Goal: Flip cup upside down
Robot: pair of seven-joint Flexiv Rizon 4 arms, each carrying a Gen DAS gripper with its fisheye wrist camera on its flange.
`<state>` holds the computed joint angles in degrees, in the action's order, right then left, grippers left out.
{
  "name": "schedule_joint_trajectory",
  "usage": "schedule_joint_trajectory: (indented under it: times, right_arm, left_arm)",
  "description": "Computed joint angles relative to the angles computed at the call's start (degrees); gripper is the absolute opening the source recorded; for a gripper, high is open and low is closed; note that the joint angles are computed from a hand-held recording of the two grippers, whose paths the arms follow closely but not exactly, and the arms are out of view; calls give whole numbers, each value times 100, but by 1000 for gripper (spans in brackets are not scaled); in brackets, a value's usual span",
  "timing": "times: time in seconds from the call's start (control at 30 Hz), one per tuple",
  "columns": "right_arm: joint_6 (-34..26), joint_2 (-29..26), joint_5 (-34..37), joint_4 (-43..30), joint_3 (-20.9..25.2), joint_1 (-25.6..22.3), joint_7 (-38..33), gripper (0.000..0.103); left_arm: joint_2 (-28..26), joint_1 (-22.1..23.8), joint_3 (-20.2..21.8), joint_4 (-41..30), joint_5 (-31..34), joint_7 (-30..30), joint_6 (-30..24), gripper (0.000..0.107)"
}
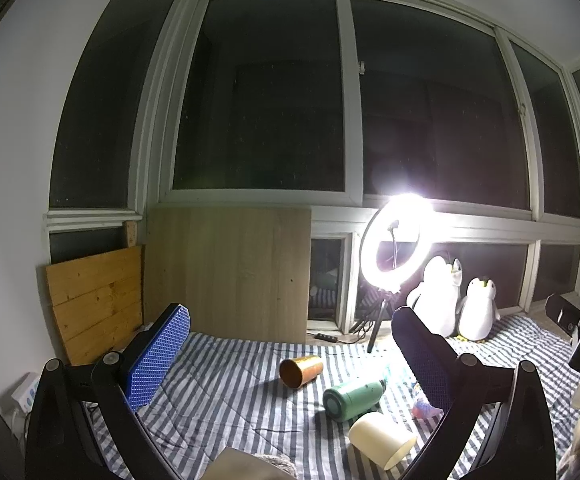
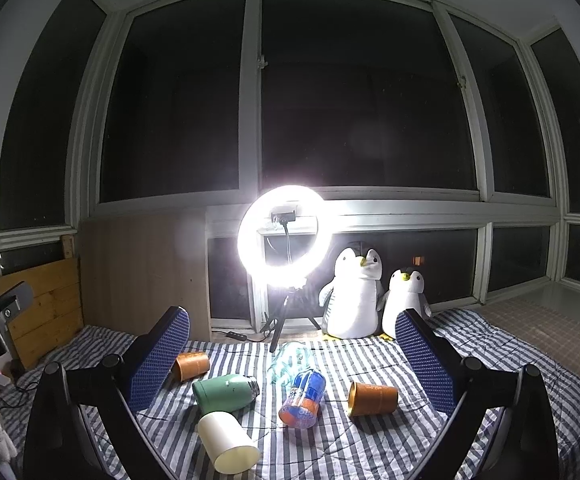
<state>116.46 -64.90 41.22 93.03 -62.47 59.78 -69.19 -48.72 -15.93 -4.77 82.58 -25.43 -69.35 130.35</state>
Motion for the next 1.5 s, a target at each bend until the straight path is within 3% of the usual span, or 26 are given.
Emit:
schedule_joint_trajectory:
  times: [0.7,1.2,1.37,1.5]
  right_arm:
    - [-118,-86,-187,-45,-59,-79,262,102]
    - [-427,-271,-803,-117,-154,-271,988,102]
    - [-535,-330,-1077,-106,-169,-360,1319,102]
    - [-623,-356,-1327,-138,-155,-454,1552,102]
  left_arm:
    - [-90,-95,87,-165,-210,156,-206,103]
    - [-560,-362,420,-1005,-883,653,-1006,103]
    - [-865,-486,665,-1548,-1134,820,-1461,103]
    - [-1177,-692,1126,-2051,-1435,864,-1901,103]
